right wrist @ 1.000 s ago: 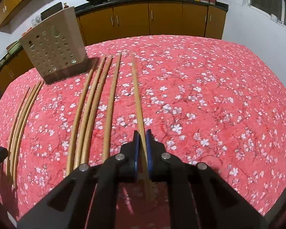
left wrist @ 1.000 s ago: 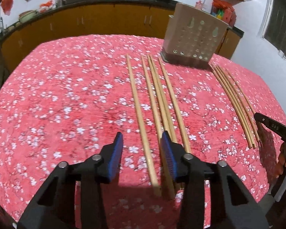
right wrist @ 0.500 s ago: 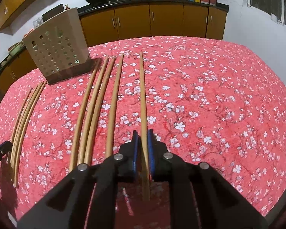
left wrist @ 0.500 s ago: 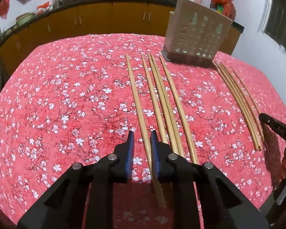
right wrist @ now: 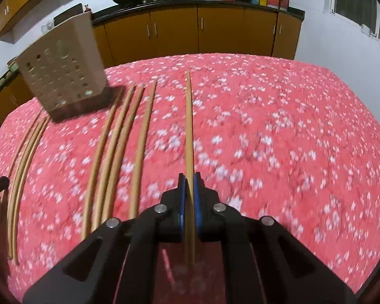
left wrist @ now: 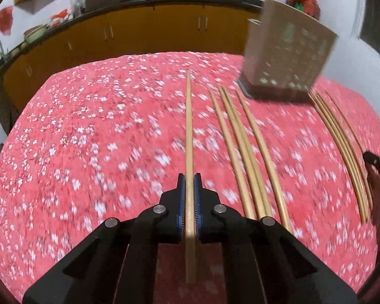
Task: Organize utensils
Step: 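Lift the held chopsticks upright with both tools toward the beige utensil holder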
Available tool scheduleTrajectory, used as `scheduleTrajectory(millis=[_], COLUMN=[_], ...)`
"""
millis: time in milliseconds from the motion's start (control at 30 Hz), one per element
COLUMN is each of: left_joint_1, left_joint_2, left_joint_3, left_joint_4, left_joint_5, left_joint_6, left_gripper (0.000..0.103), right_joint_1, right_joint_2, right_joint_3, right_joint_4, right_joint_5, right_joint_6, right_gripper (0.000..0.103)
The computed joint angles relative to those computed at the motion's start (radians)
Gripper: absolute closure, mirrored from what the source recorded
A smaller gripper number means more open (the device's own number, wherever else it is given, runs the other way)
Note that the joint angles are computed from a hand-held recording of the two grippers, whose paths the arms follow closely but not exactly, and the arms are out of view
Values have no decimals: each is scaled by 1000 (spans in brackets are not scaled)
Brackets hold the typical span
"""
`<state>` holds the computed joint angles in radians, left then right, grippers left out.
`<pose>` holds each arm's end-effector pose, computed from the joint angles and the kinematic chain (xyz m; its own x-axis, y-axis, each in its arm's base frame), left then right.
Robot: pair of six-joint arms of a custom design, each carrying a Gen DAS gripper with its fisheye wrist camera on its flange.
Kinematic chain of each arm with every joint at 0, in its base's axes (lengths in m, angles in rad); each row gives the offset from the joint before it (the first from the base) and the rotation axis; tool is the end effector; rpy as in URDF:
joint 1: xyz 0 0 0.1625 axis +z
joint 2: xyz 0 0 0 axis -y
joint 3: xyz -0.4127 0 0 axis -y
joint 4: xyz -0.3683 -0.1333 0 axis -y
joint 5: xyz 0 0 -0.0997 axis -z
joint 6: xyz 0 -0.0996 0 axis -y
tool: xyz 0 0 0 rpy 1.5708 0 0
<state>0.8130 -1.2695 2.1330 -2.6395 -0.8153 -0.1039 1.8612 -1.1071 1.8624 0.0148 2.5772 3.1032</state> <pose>-0.1795 -0.4830 0.2260 -0.6912 0.3229 -0.6465 0.6045 0.7486 -0.2723 0.1678 -0.3898 0.1705 -0.6780 0.4020 0.6154 -0.2255 0.6830 -0.6947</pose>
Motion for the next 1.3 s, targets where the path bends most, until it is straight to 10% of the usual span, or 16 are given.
scheduleTrajectory(millis=[1300], left_joint_1=[-34], left_joint_2=[-95], left_joint_3=[33], left_joint_4=[49], left_joint_5=[-24], left_joint_6=[-23], left_gripper=[95], right_joint_1=[55], right_joint_2=[-72], right_joint_3=[39], right_joint_4=[-14], right_joint_5=[-3], right_joint_6=[-23], right_gripper=[95])
